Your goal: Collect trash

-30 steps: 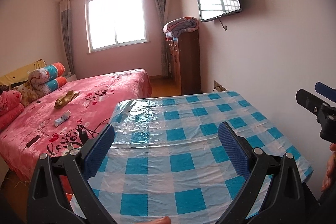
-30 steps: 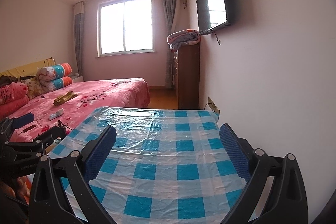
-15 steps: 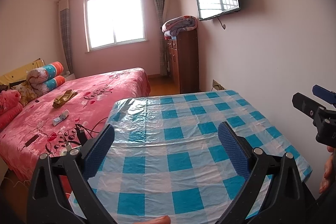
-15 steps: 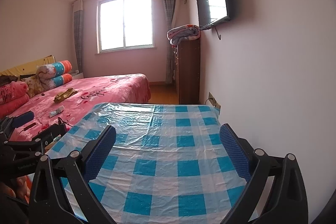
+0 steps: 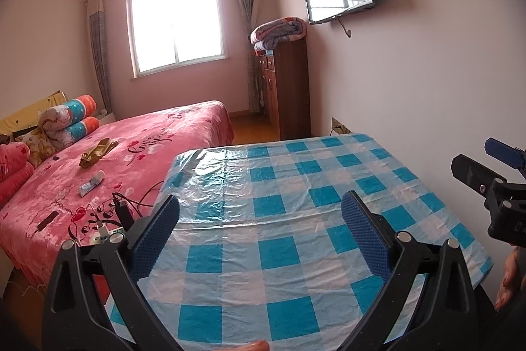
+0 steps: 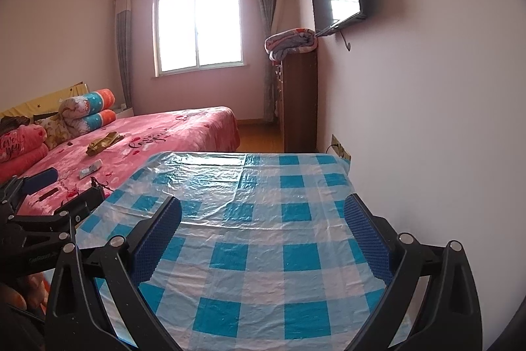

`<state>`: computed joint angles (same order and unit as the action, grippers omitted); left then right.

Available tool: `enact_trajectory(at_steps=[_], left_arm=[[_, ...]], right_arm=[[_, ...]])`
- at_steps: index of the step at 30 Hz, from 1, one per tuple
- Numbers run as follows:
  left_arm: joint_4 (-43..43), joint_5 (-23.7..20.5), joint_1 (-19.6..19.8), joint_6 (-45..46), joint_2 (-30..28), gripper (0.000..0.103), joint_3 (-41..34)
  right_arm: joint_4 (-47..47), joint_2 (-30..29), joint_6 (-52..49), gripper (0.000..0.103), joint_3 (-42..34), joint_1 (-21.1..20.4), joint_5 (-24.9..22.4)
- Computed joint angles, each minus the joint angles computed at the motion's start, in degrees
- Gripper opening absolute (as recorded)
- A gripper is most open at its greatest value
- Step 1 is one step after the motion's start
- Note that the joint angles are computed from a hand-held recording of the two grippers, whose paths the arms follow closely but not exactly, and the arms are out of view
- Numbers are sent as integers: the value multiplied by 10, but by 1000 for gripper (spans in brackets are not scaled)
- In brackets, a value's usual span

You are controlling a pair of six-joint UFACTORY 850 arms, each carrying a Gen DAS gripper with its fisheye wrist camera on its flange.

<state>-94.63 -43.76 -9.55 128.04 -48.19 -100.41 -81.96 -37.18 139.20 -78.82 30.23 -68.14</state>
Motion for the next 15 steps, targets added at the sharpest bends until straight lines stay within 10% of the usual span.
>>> enact_trajectory(at_steps=[15], left_arm=[[127, 56, -33, -139, -79, 99, -103]], right_arm=[[-6, -23, 30, 98, 2, -43, 110]])
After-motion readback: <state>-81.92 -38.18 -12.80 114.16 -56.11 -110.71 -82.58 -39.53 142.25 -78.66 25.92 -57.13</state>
